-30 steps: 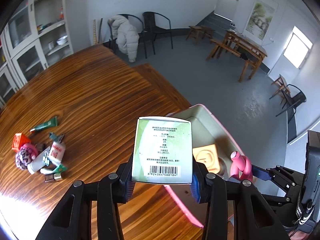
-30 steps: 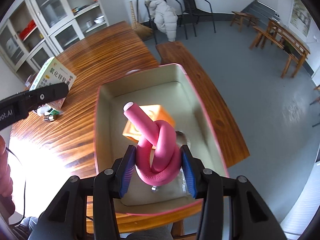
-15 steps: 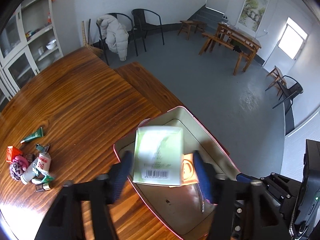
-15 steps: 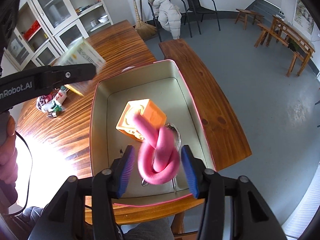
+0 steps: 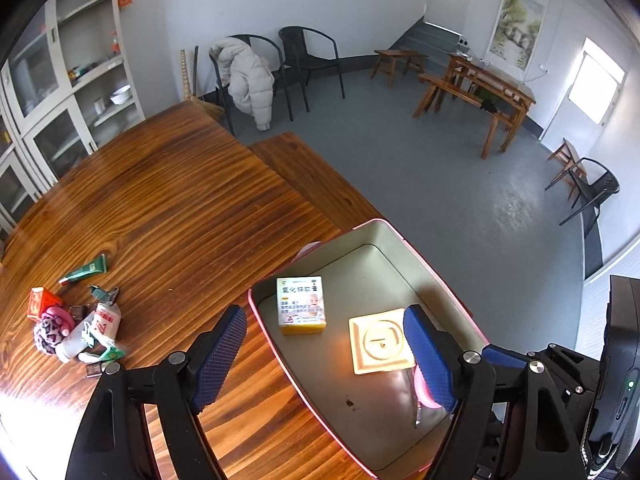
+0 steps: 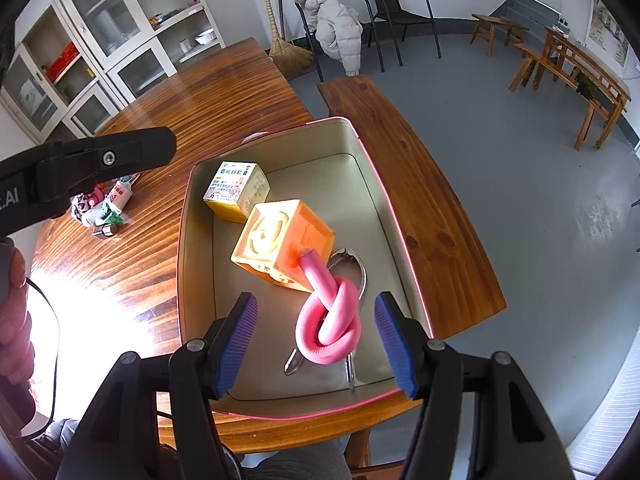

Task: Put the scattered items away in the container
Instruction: 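Open both tools to drop the carton and foam tube into the box, then move both tools back from the box toward the table items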

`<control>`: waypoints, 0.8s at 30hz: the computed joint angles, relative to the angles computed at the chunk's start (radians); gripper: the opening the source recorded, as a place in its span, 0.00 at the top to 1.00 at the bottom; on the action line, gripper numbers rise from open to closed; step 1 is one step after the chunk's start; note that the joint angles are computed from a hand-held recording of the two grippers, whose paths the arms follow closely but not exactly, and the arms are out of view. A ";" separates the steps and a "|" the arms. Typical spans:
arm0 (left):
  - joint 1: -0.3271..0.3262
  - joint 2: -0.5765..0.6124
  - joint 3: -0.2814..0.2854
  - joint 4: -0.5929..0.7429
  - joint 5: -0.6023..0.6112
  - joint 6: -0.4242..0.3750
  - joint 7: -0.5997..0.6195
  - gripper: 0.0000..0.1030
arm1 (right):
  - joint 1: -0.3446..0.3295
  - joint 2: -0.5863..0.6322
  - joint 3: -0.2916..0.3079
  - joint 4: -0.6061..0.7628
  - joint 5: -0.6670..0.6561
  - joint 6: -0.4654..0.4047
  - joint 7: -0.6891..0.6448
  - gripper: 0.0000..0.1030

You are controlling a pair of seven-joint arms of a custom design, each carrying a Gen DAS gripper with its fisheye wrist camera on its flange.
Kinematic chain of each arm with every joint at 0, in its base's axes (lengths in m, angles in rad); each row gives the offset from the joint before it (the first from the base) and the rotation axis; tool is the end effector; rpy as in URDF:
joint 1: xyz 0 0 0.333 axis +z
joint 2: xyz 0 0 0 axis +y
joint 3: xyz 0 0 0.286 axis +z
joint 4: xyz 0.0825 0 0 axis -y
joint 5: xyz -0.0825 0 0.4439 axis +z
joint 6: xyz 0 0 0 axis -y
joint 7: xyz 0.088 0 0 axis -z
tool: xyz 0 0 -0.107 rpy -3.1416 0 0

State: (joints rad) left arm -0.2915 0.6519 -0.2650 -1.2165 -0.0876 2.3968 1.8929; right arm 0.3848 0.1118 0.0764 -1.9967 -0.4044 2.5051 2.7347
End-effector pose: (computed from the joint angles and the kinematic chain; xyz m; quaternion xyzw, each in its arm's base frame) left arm 0.7214 -0.3819 0.4239 -0.3892 0.8744 -0.2775 0.0830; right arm 0.5898 0.2954 0.3866 -0.5255 0.8157 -0.1395 0.1975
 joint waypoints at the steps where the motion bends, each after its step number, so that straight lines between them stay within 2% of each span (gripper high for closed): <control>1: 0.001 -0.005 0.002 -0.007 0.002 0.006 -0.001 0.20 | 0.001 0.003 0.000 0.004 -0.001 -0.002 0.001 0.36; 13: 0.032 -0.037 0.014 -0.058 0.002 0.007 -0.020 0.20 | 0.022 0.070 -0.007 0.096 -0.004 -0.031 -0.033 0.34; 24: 0.083 -0.092 0.040 -0.144 0.002 0.020 -0.081 0.20 | 0.056 0.183 -0.015 0.247 0.026 -0.055 -0.134 0.33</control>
State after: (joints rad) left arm -0.2083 0.5599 -0.2245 -1.3601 -0.0855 2.4172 1.8123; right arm 0.4406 0.2950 0.0612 -1.7494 -0.3788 2.4498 2.6004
